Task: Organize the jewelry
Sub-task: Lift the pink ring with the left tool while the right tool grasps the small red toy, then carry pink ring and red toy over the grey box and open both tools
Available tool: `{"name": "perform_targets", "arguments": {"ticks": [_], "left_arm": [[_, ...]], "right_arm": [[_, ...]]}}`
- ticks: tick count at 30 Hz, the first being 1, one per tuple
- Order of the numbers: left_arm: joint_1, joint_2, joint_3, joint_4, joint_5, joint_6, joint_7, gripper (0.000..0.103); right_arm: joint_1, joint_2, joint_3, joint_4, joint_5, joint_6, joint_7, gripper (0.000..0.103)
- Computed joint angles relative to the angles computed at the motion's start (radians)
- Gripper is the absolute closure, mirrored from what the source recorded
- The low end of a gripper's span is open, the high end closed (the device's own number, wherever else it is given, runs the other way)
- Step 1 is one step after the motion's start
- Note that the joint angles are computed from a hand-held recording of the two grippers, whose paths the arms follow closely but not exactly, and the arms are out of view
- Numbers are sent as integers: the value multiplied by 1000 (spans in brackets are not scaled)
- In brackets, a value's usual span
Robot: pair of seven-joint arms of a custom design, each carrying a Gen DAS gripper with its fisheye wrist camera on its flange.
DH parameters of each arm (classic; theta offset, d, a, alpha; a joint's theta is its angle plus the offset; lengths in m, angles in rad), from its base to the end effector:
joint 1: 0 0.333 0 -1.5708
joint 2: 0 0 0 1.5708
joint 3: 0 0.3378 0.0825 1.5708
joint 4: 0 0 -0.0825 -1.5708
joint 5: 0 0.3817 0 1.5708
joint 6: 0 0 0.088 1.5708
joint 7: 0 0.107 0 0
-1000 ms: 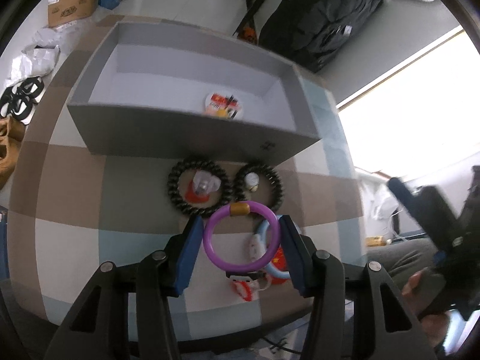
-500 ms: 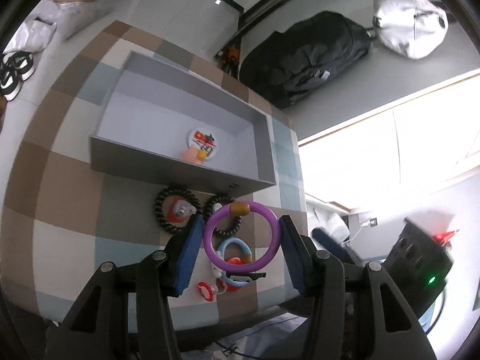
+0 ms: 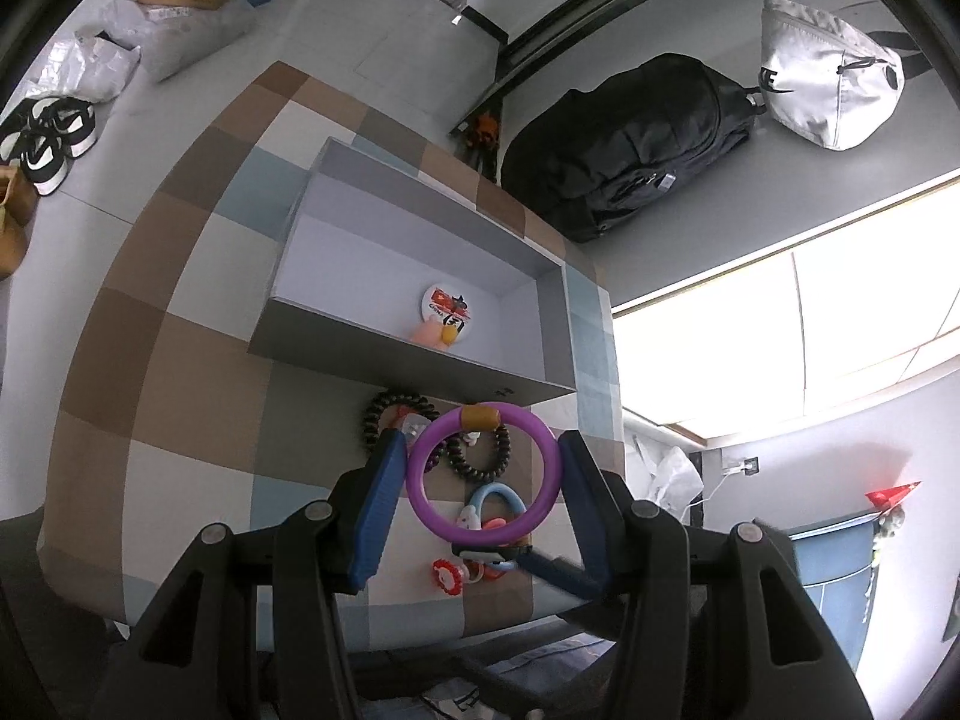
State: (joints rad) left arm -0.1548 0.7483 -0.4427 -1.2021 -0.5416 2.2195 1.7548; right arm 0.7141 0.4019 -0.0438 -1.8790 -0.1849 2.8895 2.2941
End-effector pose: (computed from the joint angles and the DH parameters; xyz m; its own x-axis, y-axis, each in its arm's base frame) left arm 0.6995 -0.3603 0.4247 -0.3486 -0.6448 0.6803 -0.9372 0.2322 -0.2602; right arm 0.5272 0.4359 0.3871 0.1875 -0.9496 -0.2511 -0.8533 -0.0309 -0.5205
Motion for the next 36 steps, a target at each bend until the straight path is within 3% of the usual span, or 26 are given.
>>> {"name": "perform_targets", "arguments": {"ticks": [8,16,25,30,36], "left_arm": [[14,-6,-6,-10,-20,-2,11,57],[21,-11,-3,-19,-32,5,11,57],[15,-9,-3,-16,-24,14,17,57],[12,-10,-5,-16,-18,33,35,57],[11,-13,-15,-16,-24,84,69,57]], "right_arm": [[44,42,-42,65,-66,-103,78,54],[18,61,-16,115,-112,-206,125,85],[12,32,-29,75,-162,-109,195,87],[27,-1,-82,30,-195,-2,278,87],[31,-21,-133,14,-208,54,349,87]]}}
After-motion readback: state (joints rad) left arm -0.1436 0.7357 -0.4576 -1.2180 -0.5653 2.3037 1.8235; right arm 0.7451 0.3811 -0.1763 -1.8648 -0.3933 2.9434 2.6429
